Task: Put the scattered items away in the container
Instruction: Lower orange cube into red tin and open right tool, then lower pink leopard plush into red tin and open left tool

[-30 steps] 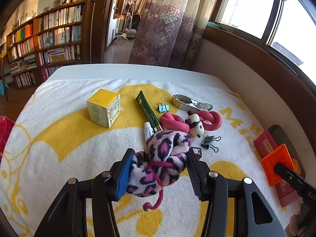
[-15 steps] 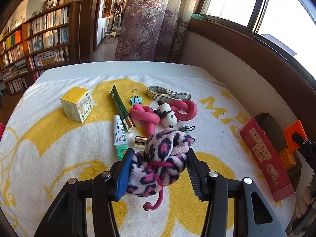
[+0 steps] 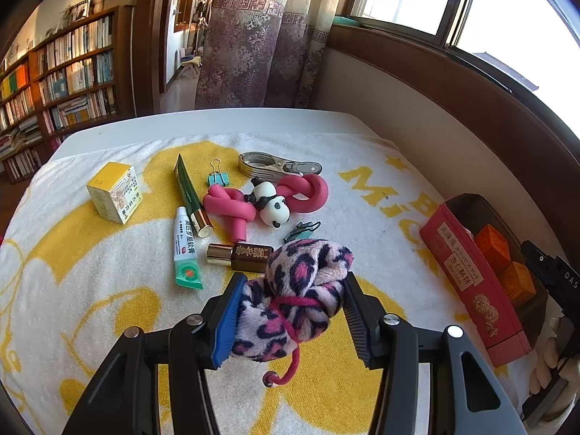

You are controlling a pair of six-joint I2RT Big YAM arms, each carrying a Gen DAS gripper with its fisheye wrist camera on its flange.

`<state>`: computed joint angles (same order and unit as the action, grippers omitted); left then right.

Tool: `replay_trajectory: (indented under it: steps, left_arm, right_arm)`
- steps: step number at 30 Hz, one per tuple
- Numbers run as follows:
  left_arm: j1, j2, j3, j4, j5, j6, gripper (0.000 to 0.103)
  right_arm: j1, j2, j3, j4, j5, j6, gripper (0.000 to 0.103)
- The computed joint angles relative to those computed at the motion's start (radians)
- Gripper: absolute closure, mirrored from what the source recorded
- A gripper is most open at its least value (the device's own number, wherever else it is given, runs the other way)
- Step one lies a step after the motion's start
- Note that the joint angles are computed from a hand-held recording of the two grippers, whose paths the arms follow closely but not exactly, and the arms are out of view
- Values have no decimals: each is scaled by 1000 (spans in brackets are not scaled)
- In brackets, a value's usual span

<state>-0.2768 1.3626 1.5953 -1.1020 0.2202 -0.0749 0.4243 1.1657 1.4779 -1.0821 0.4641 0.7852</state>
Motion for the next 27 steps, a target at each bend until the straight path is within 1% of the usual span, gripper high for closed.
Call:
replay_trajectory:
  steps: [4,6,7,9,12,21,27]
  left_arm:
    - [-47,3,17,-6,-18,4,49]
    - [-76,9,28,-9,-27,5,49]
    - [-91,12,33,-11,-32,5,49]
    - [-126,20,46,-14,-42,6,49]
    - [-176,35,67,-21,-49,7,49]
    - [-322,81,163,-39,-35,15,49]
    - [-380,110,251,-53,-5,18,49]
  right_arm:
    - [12,-34,-32,10,18,-4,43]
    - [18,-51,-47,18,36,-9,37]
    - [21,-62,-54,21,47,-11,36]
    - [27,-83,-67,25,67,-16,34]
    - [21,-112,-82,38,73,-24,34]
    - [-7,-188,-121,69,72,-18,32]
    - [-18,-219,-143,75,70,-7,32]
